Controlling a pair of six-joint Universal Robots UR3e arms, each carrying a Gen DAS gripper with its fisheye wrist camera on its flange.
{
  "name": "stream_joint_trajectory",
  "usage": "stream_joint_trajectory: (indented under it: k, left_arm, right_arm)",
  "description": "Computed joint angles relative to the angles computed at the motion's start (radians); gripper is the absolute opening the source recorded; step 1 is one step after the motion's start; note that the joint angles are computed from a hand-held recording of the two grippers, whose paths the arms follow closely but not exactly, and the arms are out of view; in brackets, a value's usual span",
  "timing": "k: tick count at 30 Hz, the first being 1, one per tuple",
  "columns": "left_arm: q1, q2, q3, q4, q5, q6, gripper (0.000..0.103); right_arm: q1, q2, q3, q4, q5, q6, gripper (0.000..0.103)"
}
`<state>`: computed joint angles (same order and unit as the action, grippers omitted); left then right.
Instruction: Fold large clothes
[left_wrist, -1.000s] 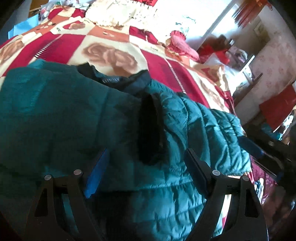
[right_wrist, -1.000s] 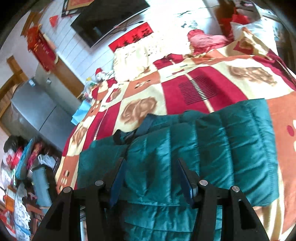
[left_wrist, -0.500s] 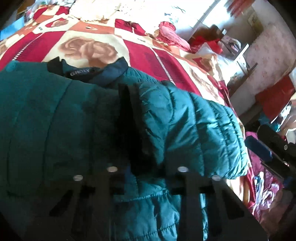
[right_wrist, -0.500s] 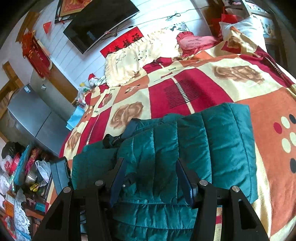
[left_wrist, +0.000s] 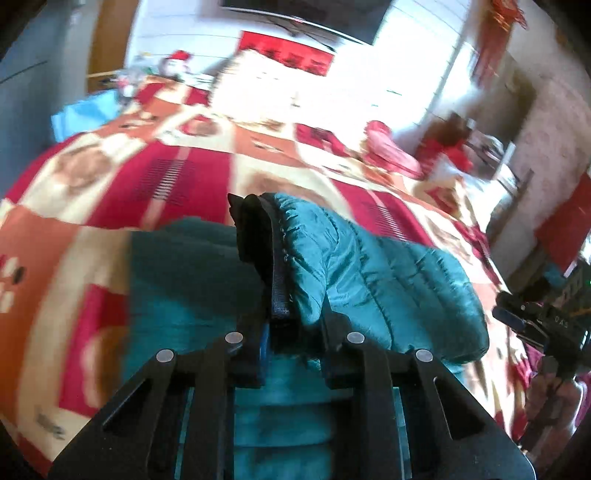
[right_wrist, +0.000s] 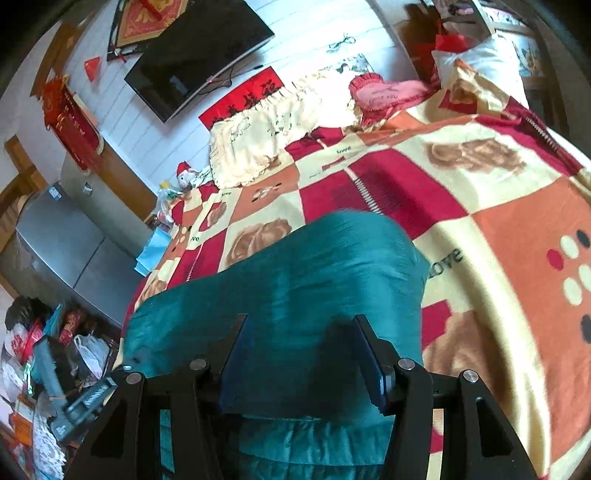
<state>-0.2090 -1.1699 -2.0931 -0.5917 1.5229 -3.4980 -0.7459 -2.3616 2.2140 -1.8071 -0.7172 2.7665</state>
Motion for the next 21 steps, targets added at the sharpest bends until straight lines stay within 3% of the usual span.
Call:
stream_joint_trajectory:
  k: [5, 10, 12, 16, 21]
  left_arm:
    - [0.234, 0.184, -0.168, -0.119, -0.12, 0.115, 0.02]
    - [0.244, 0.158, -0.266, -0.071, -0.118, 0.119, 0.02]
    - [0.212, 0.13, -0.266, -0.043, -0.088, 0.106, 0.02]
    - [0.206, 0.122, -0.241, -0.057, -0.087, 0.109, 0.02]
    - [0.355, 0.217, -0.222, -0.219, -0.244, 0.138, 0.026]
  right_arm:
    - [0.303, 0.259, 0.078, -0.52, -0.146, 0.284, 0.053]
    - [0.603, 0.616, 0.032, -0.834, -0.373, 0.433, 0.054]
    - [0.677, 0.69, 0.011, -0.89, -0.464, 0.45, 0.053]
    - [0.624, 0.598, -0.028, -0.752, -0.458, 0.364, 0.053]
    - [0.41, 0.417, -0.069, -0.622, -0.409, 0.301, 0.053]
